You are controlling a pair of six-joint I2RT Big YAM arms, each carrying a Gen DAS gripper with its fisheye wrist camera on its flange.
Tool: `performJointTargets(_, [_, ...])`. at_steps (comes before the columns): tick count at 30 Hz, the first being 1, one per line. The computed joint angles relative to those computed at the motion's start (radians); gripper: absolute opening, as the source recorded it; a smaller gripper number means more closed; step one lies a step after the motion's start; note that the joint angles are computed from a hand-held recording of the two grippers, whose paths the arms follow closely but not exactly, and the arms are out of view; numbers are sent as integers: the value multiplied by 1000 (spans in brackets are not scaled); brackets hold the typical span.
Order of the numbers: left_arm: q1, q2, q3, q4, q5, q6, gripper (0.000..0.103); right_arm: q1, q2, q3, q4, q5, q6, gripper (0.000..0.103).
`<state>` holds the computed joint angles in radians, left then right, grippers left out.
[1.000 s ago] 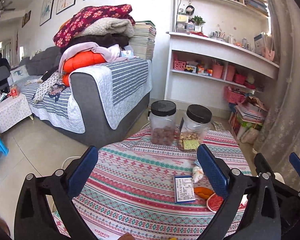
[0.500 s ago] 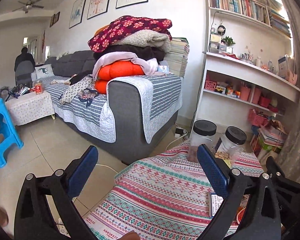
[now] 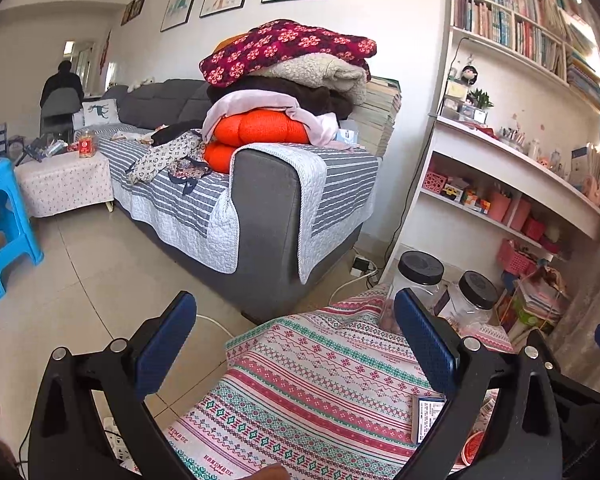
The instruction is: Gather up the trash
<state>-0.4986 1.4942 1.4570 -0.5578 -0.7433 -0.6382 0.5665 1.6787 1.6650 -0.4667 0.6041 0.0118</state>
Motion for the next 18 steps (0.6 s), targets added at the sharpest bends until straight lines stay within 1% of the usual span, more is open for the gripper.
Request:
performJointTargets(2, [2,3,5,-11,8,-4,96,-1,7,11,-13,-6,-7,96])
performJointTargets(4, [5,10,14,-31,21,-5,96,-3,18,30,-43,-20,-4,96])
performJointTargets(7, [9,29,39,-80,26,-16,96,-9,51,85,-130,-49,-5,96])
performJointTargets(9, [14,47,61,-126,42,-34,96,-16,78,129,-196,-75,0,96])
performJointTargets(11, [23,69,88,-190,71,-63,96,-26,109,178,-269,-104,9,96])
performJointTargets(13, [37,86,107,-240,129,-97,96,-41,149,237,-356,-145,21,96])
performJointTargets(15, [52,106,128,-297,188,-135,96,-63,198,310,-455,-197,46,96])
performJointTargets(17, [67,134,156,-364,241,-163,96,-91,262,402,-570,-252,70,96])
performJointTargets(18, [72,145,162,-384,270,-176,96,-104,291,441,-622,-274,82,96])
